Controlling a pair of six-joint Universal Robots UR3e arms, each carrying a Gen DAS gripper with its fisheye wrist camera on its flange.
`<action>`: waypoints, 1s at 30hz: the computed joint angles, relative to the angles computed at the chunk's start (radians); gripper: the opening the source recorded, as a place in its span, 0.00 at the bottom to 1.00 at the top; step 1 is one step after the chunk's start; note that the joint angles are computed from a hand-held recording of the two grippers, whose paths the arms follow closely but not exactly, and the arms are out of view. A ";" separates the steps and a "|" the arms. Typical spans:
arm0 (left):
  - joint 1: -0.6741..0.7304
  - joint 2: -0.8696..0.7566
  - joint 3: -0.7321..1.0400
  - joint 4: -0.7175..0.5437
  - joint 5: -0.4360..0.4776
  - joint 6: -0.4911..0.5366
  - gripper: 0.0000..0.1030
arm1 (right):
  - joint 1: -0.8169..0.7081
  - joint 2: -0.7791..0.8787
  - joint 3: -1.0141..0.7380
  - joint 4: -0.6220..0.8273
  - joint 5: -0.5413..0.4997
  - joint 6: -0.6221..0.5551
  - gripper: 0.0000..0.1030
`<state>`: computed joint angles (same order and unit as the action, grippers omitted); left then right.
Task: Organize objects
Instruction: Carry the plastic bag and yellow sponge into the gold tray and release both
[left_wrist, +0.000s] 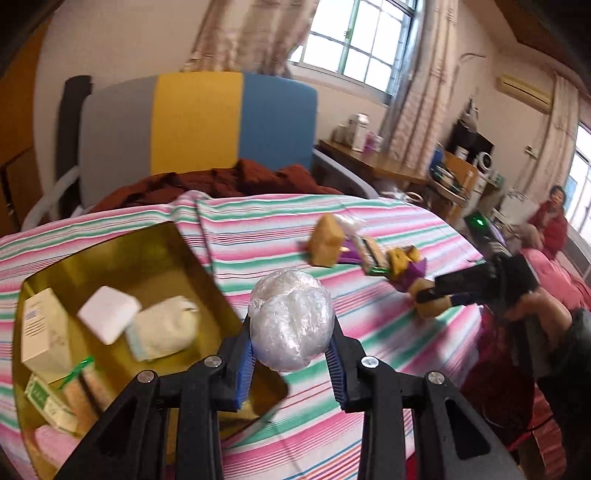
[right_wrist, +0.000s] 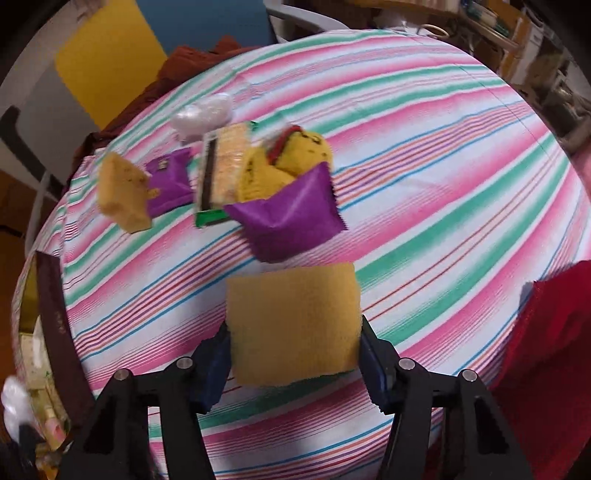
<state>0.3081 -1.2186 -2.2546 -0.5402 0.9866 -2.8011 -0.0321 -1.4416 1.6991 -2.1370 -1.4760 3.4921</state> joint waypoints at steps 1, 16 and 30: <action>0.016 0.010 -0.004 -0.007 -0.003 0.005 0.33 | 0.012 -0.031 0.047 -0.021 0.000 0.005 0.60; 0.202 0.132 -0.070 -0.131 -0.044 0.083 0.33 | 0.222 -0.012 0.048 -0.177 -0.037 0.100 0.60; 0.559 0.336 -0.059 -0.514 -0.188 0.296 0.33 | 0.487 0.202 -0.267 -0.270 0.009 0.039 0.62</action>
<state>0.8666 -0.8821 -2.3134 -1.0541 0.7985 -2.5048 0.4551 -1.2396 1.4324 -2.4074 -1.4666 3.5308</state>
